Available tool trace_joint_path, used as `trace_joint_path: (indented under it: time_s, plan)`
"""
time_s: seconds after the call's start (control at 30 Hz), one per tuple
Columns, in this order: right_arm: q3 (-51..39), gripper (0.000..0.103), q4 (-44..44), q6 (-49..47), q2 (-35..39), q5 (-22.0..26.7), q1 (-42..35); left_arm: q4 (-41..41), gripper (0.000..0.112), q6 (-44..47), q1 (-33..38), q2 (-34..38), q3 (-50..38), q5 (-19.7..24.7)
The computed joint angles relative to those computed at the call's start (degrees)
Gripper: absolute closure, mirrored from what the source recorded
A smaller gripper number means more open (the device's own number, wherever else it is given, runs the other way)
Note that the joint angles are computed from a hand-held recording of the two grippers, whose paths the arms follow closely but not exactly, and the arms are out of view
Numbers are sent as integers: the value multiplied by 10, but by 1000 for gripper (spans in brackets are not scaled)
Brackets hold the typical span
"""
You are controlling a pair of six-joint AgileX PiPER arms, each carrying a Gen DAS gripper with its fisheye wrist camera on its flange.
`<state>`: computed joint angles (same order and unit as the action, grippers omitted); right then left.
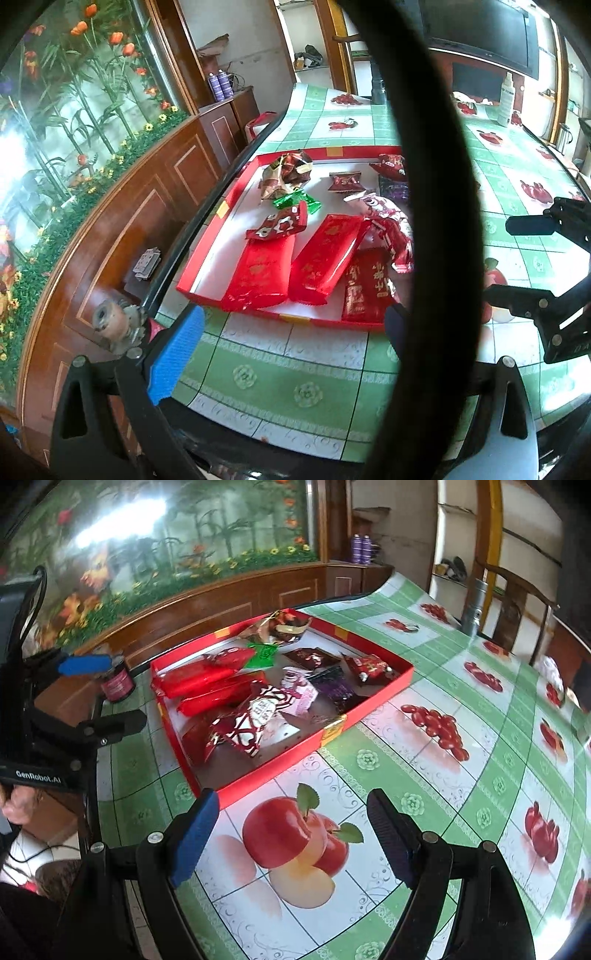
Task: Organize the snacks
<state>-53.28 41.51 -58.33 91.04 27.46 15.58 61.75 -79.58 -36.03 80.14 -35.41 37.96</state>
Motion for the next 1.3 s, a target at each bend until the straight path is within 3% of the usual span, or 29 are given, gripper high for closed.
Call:
trace_joint_path:
  time_s: [0.4,0.5,0.67,1.03,1.3]
  plan:
    - [6,21,-51,-32,-13,-28,55,-10,11,-17,-53,-17,14,49]
    - [1,21,-54,-40,-9,-22,60,-26,11,-2,-52,-29,19,39]
    - [-2,21,-58,-51,-6,-18,67,-25,10,-14,-84,-33,24,66]
    - [-11,21,-81,-42,5,-17,84,-45,10,-5,-110,-54,40,53]
    - [-16,21,-66,-53,8,-11,82,-34,10,-23,-129,-60,43,68]
